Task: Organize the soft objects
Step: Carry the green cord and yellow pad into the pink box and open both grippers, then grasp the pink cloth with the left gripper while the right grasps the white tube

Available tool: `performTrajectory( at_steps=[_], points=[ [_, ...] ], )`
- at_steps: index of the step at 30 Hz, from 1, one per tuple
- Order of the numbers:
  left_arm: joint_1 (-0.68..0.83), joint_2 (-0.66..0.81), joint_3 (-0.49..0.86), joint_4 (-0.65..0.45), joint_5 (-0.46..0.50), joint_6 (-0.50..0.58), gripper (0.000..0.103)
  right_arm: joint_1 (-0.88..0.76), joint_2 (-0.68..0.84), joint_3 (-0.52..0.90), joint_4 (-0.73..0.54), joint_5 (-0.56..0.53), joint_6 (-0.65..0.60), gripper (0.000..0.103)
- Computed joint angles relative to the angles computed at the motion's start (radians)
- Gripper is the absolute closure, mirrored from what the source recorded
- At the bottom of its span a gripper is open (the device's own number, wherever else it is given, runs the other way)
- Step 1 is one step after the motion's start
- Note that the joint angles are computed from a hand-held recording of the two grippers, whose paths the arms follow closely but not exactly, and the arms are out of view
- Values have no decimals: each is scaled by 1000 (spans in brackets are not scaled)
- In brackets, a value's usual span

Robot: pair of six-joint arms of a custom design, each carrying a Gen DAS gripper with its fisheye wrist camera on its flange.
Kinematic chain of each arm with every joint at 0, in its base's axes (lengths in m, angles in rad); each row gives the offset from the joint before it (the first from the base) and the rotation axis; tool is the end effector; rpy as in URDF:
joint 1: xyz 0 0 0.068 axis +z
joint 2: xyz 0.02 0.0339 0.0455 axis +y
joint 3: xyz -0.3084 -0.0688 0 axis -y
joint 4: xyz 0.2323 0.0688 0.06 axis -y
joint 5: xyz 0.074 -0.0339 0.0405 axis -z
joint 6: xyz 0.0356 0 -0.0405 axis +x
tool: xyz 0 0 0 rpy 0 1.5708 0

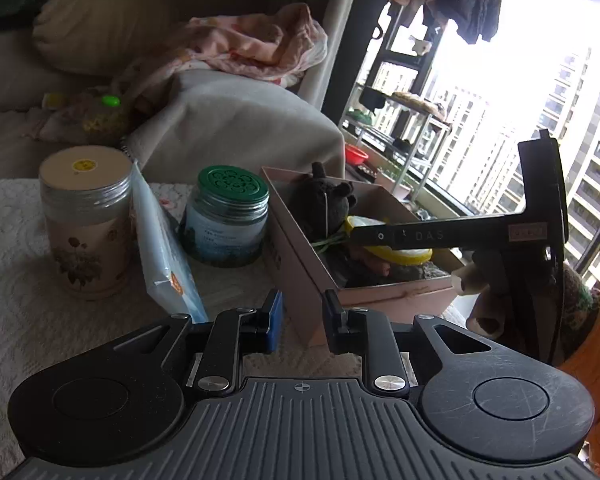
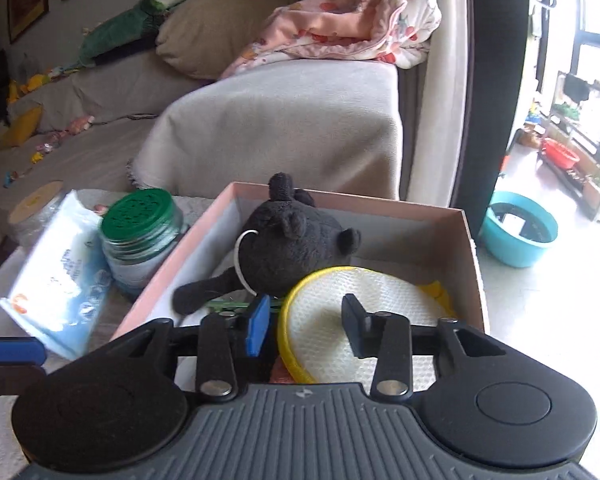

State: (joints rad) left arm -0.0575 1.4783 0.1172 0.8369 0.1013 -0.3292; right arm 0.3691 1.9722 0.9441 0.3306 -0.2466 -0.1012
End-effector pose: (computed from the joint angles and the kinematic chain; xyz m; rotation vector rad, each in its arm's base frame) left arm 0.1928 -0.0147 0.1511 -0.2245 2.0982 -0.3388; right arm 0.3653 0.1506 0.1597 -0.6577 2.1807 0.4210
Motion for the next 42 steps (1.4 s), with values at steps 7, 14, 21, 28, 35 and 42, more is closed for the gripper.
performTrajectory(
  at_steps=[7,14,21,28,35,42],
  points=[
    [140,-121,-68,36,-120,-85,79,65,-156,-313,291,95,12,38],
    [263,-23,78,-125,-31,-93,79,191,-206,-554,616,222,-2,37],
    [159,39,183,-203,-128,-72,75,249,-184,-613,697,236,-47,37],
    [149,-27,211,-278,-117,-24,70,261,-160,-618,696,191,-40,37],
    [389,-147,363,-571,102,80,70,392,-150,-397,415,166,14,29],
    [578,-26,566,-797,225,303,70,562,38,-132,325,361,-53,43]
  ],
)
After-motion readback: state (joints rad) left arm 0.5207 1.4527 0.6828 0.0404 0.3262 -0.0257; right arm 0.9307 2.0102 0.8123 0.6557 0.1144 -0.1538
